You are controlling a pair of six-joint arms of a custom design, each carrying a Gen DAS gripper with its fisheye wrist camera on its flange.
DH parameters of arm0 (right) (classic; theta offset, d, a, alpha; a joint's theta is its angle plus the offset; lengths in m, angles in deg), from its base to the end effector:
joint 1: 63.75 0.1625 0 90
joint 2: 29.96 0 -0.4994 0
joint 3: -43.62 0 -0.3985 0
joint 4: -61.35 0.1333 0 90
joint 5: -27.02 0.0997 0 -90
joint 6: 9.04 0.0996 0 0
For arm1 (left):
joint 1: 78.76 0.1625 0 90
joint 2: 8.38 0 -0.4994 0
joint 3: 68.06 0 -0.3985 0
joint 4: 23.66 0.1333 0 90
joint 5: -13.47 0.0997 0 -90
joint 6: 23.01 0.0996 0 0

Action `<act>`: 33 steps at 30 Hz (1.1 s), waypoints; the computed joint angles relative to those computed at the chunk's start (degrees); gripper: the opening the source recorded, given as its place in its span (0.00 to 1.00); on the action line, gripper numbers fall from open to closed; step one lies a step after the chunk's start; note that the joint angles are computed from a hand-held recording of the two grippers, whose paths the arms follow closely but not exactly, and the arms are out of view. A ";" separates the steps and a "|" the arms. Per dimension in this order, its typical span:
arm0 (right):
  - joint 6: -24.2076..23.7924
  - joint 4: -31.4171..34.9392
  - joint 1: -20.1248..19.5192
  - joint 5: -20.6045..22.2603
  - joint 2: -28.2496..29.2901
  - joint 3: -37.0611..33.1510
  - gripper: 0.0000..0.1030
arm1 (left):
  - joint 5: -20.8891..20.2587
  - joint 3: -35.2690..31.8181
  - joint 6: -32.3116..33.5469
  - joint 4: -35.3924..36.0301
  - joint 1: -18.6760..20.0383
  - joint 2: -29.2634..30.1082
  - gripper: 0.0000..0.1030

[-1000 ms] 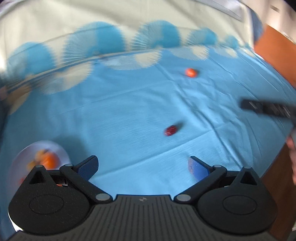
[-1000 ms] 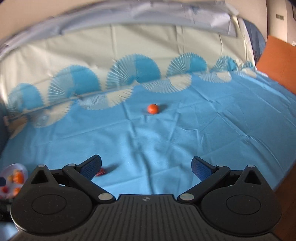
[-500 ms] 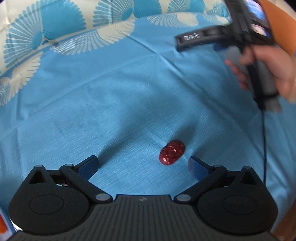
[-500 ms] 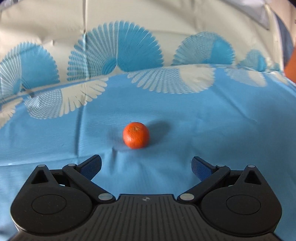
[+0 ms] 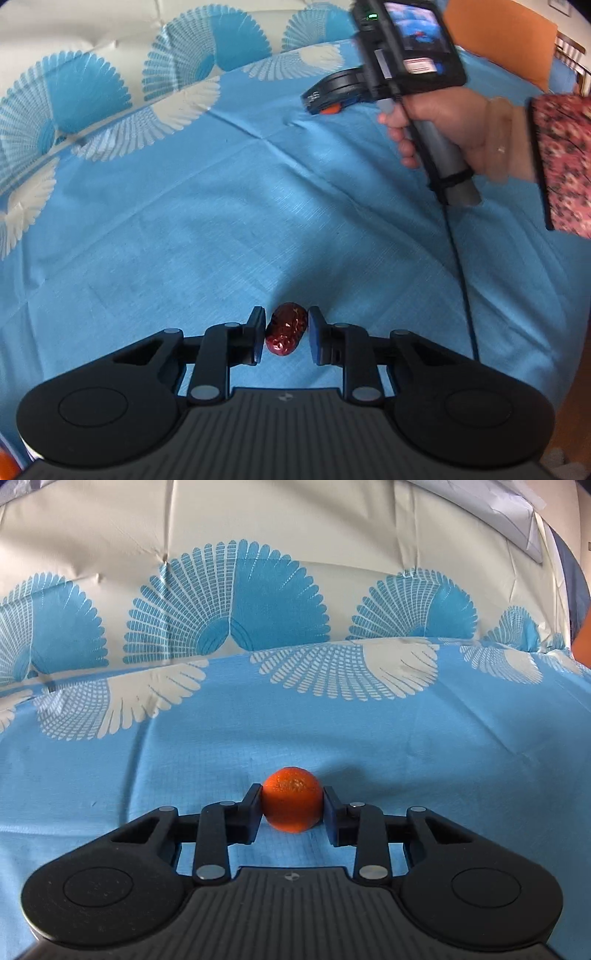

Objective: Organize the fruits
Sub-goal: 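Grasp a tangerine with the right tool while the left tool grasps a red date, then carry the tangerine and red date over the plate with both tools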

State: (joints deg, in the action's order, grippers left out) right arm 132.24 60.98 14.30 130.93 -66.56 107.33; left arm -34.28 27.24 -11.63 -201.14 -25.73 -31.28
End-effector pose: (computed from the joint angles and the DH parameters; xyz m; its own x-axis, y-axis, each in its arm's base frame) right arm -0.0581 -0.8025 0.1461 -0.7645 0.0453 0.6430 -0.4935 0.6005 -0.6291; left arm -0.2586 -0.6765 -0.0683 -0.5683 0.4516 -0.6878 0.7067 0.6960 -0.1270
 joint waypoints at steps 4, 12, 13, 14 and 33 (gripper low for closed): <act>1.61 -2.16 0.75 -1.02 -5.05 7.44 0.34 | 2.25 3.09 -6.42 1.82 -1.34 -4.09 0.26; 1.98 -8.80 6.15 -4.48 -19.74 30.59 0.34 | 9.41 18.44 -22.97 9.18 -8.53 -20.22 0.26; 2.49 -9.35 7.31 -4.62 -21.47 33.37 0.34 | 10.06 20.72 -26.33 11.16 -9.71 -22.72 0.26; 2.98 -9.61 8.56 -4.75 -23.01 35.91 0.34 | 10.89 22.75 -29.89 13.87 -10.80 -25.28 0.26; 19.02 5.18 34.42 -1.77 -28.12 52.92 0.34 | 12.21 41.11 -93.83 75.22 -35.81 -60.89 0.26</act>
